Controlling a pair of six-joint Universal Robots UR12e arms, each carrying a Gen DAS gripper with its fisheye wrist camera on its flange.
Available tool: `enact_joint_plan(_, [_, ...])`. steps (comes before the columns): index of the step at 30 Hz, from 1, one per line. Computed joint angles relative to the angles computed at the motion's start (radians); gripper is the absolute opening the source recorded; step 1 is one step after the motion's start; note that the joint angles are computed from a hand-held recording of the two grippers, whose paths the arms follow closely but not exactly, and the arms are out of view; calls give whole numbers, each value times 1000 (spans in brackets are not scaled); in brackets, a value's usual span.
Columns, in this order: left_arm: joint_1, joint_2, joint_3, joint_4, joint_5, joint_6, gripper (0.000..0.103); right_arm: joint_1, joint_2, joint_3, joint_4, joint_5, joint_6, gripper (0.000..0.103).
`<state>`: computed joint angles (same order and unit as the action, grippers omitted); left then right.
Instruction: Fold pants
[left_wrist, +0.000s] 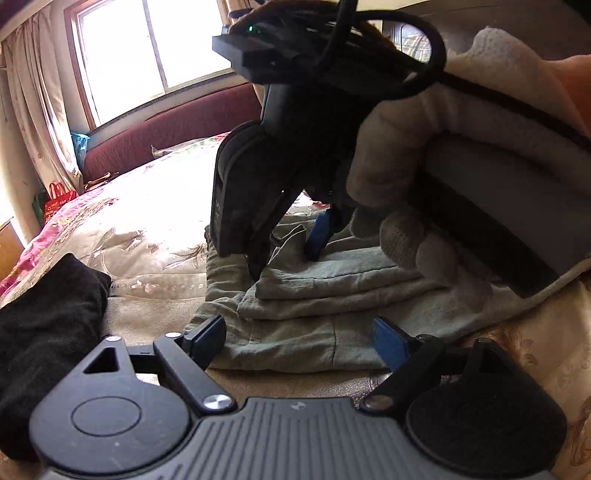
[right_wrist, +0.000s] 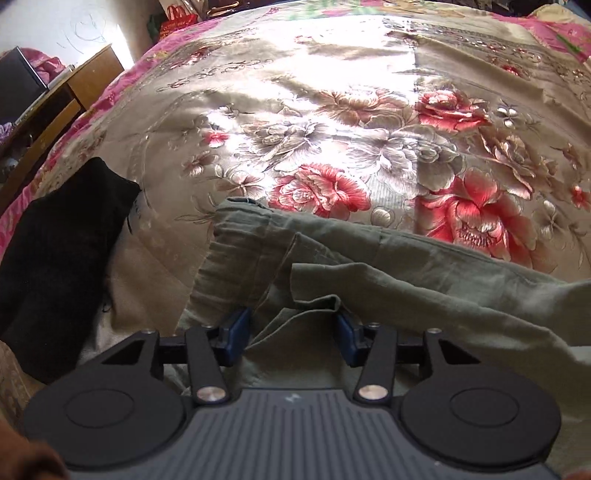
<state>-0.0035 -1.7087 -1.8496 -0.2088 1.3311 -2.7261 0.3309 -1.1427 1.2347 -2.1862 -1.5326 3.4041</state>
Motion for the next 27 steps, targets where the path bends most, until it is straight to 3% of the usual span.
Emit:
enact_joint_plan(4, [4, 6, -11, 33, -14, -2, 99, -4, 6, -15, 30, 11, -6, 49])
enact_joint_plan(7, [2, 9, -20, 55, -17, 3, 99, -26, -3, -12, 40, 80, 56, 24])
enact_joint_plan(10, [4, 12, -30, 97, -30, -3, 99, -40, -18, 1, 27, 115, 108, 18])
enact_joint_plan(12, [7, 9, -28, 101, -37, -6, 99, -40, -22, 2, 19, 119, 137, 25])
enact_joint_plan(13, [7, 8, -27, 94, -38, -5, 99, -38, -19, -5, 28, 120, 143, 37])
enact_joint_plan(14, [6, 8, -26, 87, -38, -4, 99, -33, -13, -16, 41, 110, 143, 56])
enact_joint_plan(15, [7, 5, -22, 80, -38, -4, 99, -26, -8, -25, 49, 95, 139, 63])
enact_joint_plan(16, [8, 5, -21, 80, -41, -6, 99, -17, 1, -37, 53, 72, 127, 68])
enact_joint_plan(19, [14, 6, -23, 88, -63, -14, 99, 11, 35, -80, 95, -19, 75, 68])
enact_joint_plan(21, [15, 6, -26, 94, -67, -10, 99, 17, 44, -86, 110, -53, 55, 61])
enact_joint_plan(23, [16, 6, -27, 98, -68, -7, 99, 8, 35, -72, 98, -33, 49, 56])
enact_joint_plan(25, [17, 4, -25, 94, -73, -6, 99, -6, 24, -67, 102, 5, 63, 17])
enact_joint_plan(27, [19, 4, -25, 91, -76, -8, 99, -14, 15, -67, 99, 36, 70, 15])
